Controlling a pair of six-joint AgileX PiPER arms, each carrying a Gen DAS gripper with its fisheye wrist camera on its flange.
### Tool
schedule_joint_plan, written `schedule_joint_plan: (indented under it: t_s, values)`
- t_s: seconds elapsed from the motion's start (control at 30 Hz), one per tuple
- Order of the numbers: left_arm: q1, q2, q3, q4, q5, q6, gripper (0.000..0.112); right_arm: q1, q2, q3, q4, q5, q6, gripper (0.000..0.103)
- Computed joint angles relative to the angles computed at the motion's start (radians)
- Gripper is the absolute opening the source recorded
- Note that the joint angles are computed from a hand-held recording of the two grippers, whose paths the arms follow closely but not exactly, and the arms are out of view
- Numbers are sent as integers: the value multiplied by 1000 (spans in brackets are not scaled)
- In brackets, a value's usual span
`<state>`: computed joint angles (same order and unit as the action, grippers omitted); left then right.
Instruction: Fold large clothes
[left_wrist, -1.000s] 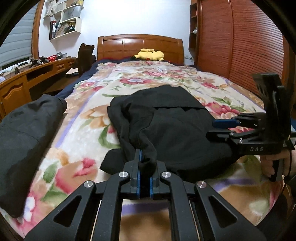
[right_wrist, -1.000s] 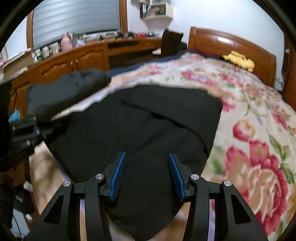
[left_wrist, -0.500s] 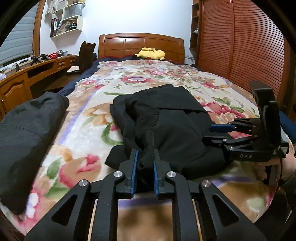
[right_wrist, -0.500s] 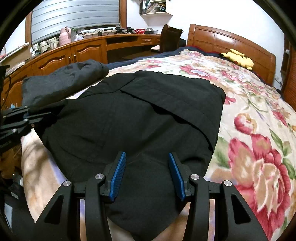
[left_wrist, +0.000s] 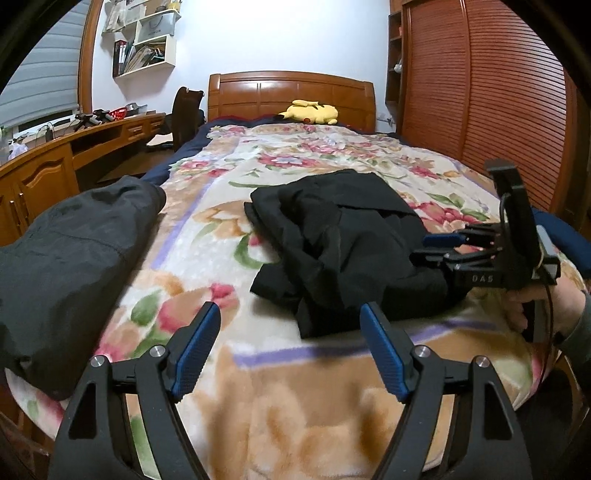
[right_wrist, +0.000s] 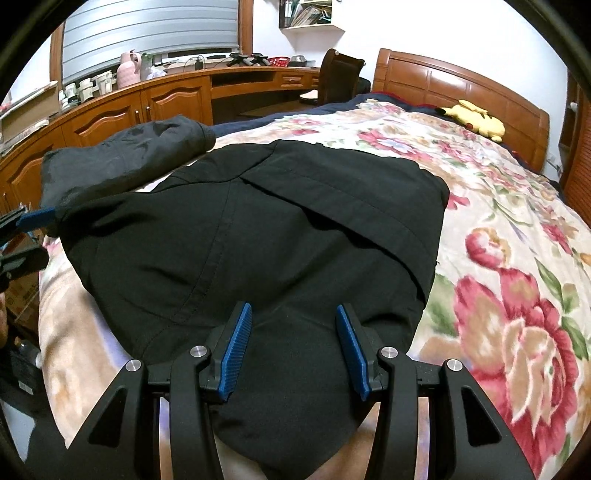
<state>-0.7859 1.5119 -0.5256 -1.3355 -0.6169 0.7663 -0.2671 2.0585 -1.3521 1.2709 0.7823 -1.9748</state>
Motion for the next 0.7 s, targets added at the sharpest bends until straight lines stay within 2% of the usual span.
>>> schedule_joint_plan:
  t_s: [0.17, 0.3, 0.43, 0.6, 0.67, 0.7]
  values:
    - [17, 30, 4, 46, 14, -62, 79, -11, -6, -1, 3, 13, 3, 50]
    - [42, 55, -8, 72, 50, -82, 79, -42, 10, -90, -54, 88, 129, 54]
    - [64, 81, -29, 119, 75, -106, 78, -57, 54, -223, -82, 100, 247, 61]
    - [103, 119, -69, 176, 139, -131, 52, -33, 192, -504, -208, 121, 500, 64]
    - [109, 135, -86, 171, 150, -117, 36, -20, 254, -630, -248, 134, 601, 64]
    - [111, 139, -92, 171, 154, -113, 34, -11, 285, -691, -269, 138, 656, 64]
